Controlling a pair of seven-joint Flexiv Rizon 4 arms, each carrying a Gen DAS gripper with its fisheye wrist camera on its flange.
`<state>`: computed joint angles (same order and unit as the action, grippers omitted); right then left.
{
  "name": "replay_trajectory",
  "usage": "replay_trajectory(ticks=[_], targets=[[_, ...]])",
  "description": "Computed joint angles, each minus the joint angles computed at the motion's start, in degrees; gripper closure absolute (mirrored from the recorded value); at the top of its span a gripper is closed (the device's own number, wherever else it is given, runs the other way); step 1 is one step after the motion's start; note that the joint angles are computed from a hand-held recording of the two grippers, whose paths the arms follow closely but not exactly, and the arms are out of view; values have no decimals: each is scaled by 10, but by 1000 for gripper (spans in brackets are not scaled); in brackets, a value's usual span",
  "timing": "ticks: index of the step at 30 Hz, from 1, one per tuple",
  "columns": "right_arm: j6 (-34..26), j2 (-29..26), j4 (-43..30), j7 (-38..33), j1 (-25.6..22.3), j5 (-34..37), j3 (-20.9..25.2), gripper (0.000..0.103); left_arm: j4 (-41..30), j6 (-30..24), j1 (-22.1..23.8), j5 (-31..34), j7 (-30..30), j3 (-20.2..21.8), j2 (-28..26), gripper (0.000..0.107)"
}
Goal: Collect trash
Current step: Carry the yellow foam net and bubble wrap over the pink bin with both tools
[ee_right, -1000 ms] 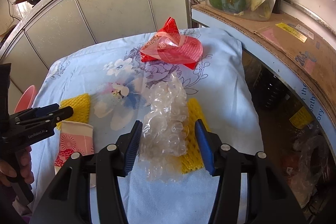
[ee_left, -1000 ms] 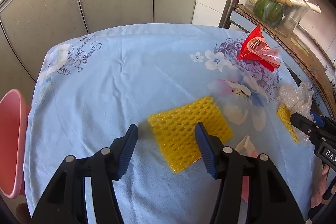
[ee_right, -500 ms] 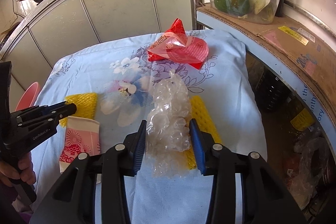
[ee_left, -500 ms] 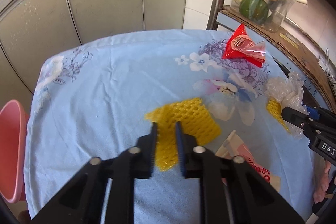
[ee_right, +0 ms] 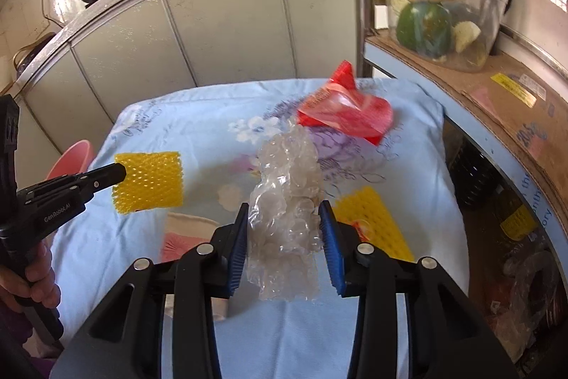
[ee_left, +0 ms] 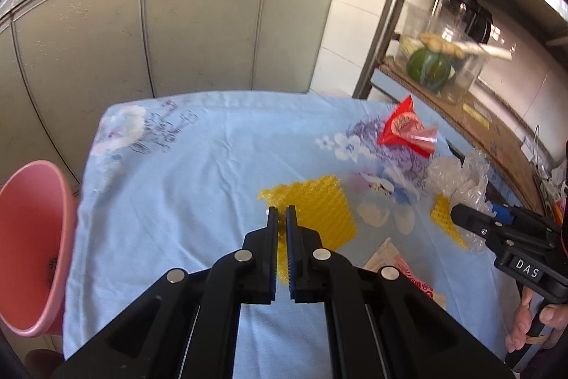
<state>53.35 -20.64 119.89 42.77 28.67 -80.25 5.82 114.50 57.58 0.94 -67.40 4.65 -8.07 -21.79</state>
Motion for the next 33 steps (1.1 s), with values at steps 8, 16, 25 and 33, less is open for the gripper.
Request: replay_trajectory(ticks=[8, 16, 25, 33], targets=[[32, -57, -99, -81, 19, -9, -18, 64, -22, 8, 22, -48, -1, 10, 3, 103], [87, -139, -231, -194, 54, 36, -53, 64, -53, 47, 43, -112, 20, 19, -7, 103], [110, -242, -394, -378, 95, 168, -72, 64, -103, 84, 77, -138, 3, 24, -41, 103], [80, -346, -570, -545, 113, 304, -54, 64, -146, 113, 111, -135, -15, 15, -80, 103]])
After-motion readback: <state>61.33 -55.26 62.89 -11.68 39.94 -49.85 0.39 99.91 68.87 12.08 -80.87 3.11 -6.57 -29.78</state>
